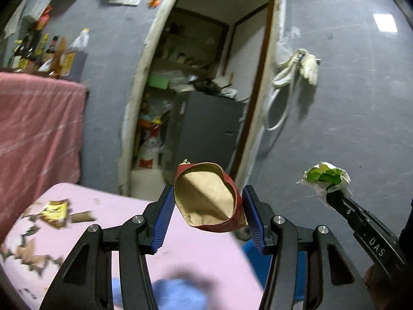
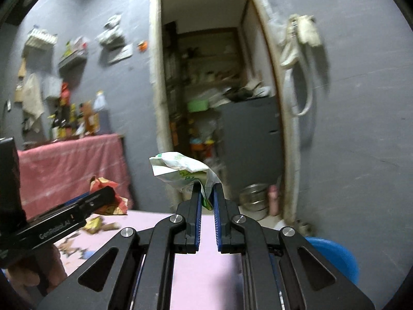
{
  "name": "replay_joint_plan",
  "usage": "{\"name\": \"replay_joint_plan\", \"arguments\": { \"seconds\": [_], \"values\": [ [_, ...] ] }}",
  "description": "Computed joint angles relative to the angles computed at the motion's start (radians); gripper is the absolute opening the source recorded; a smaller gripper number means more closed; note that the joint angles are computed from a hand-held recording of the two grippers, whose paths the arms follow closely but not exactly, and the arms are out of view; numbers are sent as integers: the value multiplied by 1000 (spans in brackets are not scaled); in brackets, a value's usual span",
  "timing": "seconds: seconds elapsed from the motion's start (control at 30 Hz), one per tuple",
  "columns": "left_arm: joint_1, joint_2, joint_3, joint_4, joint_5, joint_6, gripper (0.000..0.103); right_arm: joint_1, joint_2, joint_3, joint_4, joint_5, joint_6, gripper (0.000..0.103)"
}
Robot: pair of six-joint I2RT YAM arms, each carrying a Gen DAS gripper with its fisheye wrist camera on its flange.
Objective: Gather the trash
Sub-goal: 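Lift the red wrapper and white wrapper and carry them over the blue bucket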
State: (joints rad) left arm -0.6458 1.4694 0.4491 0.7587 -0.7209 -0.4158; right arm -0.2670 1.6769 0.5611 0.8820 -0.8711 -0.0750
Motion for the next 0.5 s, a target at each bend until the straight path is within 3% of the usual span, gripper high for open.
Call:
{"name": "replay_joint_plan", "arguments": {
  "seconds": [0.23,0.5],
  "values": [
    [-41,241,239,14,62,26,48,-123,126,75,90,49,18,7],
    [-70,485,519,-99,130,19,48,-216,272,216,-22,81,-33,8]
  ]
}}
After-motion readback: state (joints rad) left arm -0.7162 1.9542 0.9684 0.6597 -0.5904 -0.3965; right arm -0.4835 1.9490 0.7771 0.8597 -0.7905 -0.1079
